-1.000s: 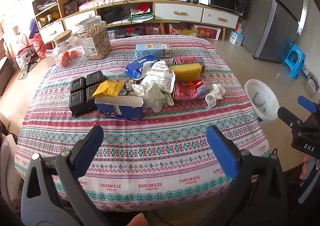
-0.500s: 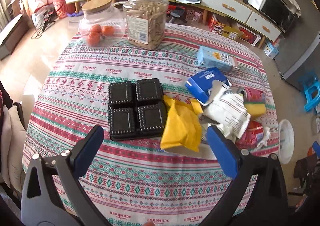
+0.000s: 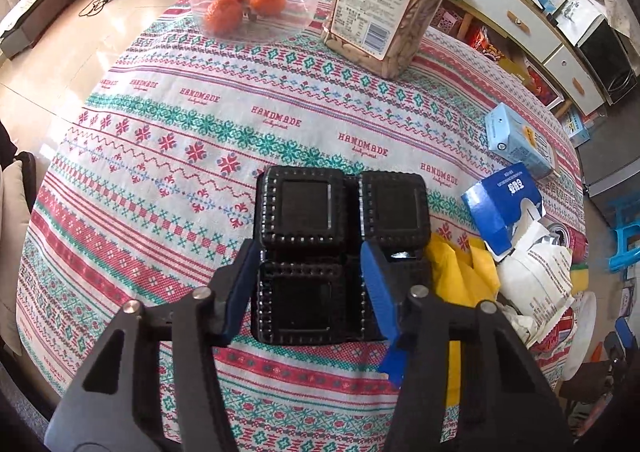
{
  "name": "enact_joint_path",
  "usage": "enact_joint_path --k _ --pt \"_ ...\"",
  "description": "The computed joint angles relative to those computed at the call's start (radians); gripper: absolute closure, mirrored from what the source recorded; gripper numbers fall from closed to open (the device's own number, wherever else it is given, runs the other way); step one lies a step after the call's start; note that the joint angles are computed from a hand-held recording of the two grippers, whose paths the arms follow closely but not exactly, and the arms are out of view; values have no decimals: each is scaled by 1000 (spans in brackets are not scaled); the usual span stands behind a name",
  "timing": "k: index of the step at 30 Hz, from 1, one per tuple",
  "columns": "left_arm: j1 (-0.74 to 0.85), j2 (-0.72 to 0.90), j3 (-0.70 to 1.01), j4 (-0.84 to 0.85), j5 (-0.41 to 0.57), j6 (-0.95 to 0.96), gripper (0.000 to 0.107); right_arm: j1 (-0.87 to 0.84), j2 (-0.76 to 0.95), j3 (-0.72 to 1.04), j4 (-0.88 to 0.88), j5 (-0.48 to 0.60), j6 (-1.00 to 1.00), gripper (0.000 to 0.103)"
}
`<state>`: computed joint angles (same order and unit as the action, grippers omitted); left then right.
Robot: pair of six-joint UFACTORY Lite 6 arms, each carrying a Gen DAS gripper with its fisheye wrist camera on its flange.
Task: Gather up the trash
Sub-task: 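Grasp the black plastic tray with the left tool while the right tool grasps the red can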
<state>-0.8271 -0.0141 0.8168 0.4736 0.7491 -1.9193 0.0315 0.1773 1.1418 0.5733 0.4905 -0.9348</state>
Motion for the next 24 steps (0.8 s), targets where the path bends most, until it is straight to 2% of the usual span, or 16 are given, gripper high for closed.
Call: enact_joint_path --k 5,11,16,21,24 --pt "19 7 -24 -30 -49 36 57 41 52 49 -35 -15 76 0" --pt "-8 -34 -45 -10 -32 -10 58 97 106 98 -60 -33 146 0" --pt "-66 -145 -69 72 57 -123 58 129 172 171 -96 -32 232 0" --pt "-141 -189 -44 131 162 -182 58 116 267 304 -121 -34 322 0" --pt "-171 -194 -21 154 208 -204 58 106 352 420 -96 27 361 0"
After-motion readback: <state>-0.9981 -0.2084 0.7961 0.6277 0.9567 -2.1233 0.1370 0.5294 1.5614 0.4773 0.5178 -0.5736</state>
